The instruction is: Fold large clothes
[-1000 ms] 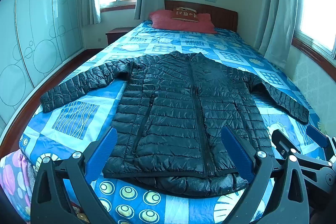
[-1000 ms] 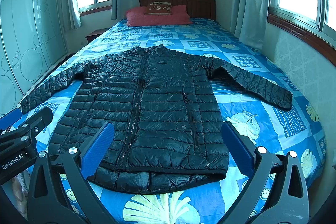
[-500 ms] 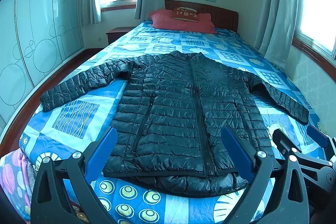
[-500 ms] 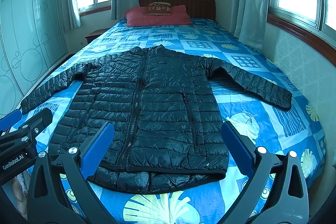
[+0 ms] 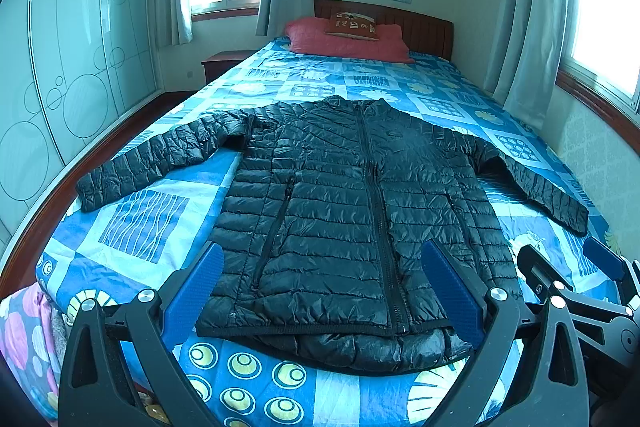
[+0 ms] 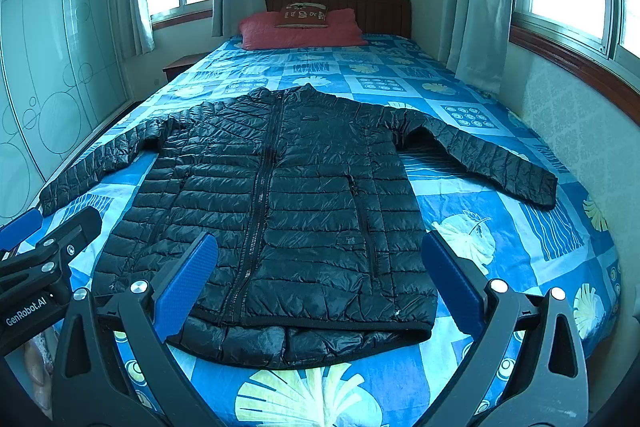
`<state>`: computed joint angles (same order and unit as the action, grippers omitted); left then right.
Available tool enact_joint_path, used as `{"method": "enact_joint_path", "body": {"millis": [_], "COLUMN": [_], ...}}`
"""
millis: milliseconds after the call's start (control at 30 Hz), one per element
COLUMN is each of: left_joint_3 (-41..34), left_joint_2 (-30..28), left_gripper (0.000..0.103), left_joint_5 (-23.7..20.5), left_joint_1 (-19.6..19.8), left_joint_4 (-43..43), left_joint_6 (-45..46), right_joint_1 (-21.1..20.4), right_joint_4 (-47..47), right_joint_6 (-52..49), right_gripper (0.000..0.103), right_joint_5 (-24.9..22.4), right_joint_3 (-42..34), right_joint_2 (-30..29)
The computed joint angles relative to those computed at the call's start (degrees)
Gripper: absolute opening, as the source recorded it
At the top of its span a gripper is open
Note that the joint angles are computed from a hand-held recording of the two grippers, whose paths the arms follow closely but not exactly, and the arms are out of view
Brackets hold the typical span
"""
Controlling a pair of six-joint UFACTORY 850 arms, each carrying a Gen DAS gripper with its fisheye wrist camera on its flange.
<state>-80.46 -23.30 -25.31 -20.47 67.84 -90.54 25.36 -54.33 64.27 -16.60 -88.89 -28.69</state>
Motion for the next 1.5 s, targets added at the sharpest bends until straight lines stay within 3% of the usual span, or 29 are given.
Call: {"method": "enact_joint_path", "body": {"millis": [233, 500, 600, 700, 800, 933, 967, 1000, 1033, 1100, 1300, 1400, 1500], "left_joint_3": [0.0, -0.9, -2.5, -4.7, -7.3, -9.1, -9.8, -10.5, -10.8, -12.6, -16.7, -17.4, -18.7], "left_joint_2": [0.0, -1.6, -3.4, -5.8, -9.1, -12.4, -13.3, -14.3, -14.9, -17.1, -22.2, -23.7, -25.2], "left_gripper": [0.098, 0.098, 0.098, 0.098, 0.098, 0.098, 0.098, 0.098, 0.098, 0.098, 0.098, 0.098, 0.098], "left_joint_5": [0.0, 0.8, 1.0, 2.5, 2.8, 1.6, 0.7, -0.4, -0.8, -3.0, -9.2, -11.9, -12.9], "left_joint_1": [0.0, 1.4, 2.9, 5.6, 9.2, 12.9, 13.8, 14.8, 15.6, 17.4, 21.2, 21.6, 22.0], "left_joint_4": [-0.1, -2.3, -5.7, -15.0, -26.8, -22.0, -20.1, -18.4, -17.1, -17.3, -18.6, -17.6, -19.3], "left_joint_6": [0.1, 1.1, 3.6, 10.6, 20.1, 12.7, 10.3, 8.1, 6.3, 4.8, 2.3, 0.2, 0.6], "right_joint_1": [0.0, -0.9, -1.9, -3.4, -6.1, -10.5, -12.0, -12.8, -13.9, -16.3, -23.2, -26.7, -29.4], "right_joint_4": [0.1, 9.5, 16.2, 21.6, 32.2, 41.9, 43.7, 43.9, 43.0, 45.5, 44.0, 52.6, 57.6], "right_joint_6": [-0.1, -8.2, -13.6, -18.0, -24.5, -26.9, -26.8, -26.1, -24.1, -23.7, -13.8, -15.3, -14.1], "right_gripper": [0.101, 0.101, 0.101, 0.101, 0.101, 0.100, 0.096, 0.080, 0.072, 0.072, 0.072, 0.072, 0.072], "right_joint_5": [0.0, 0.0, -0.4, -0.1, 0.7, 1.1, 1.2, 1.1, 0.5, -0.5, 4.0, 7.8, 8.5], "right_joint_3": [-0.1, -2.7, -5.3, -7.8, -10.4, -14.3, -15.7, -16.6, -18.0, -21.0, -26.8, -29.4, -33.9], "right_joint_2": [-0.1, -2.9, -5.4, -8.1, -10.9, -15.3, -16.7, -17.6, -18.9, -21.6, -27.7, -30.7, -34.8]}}
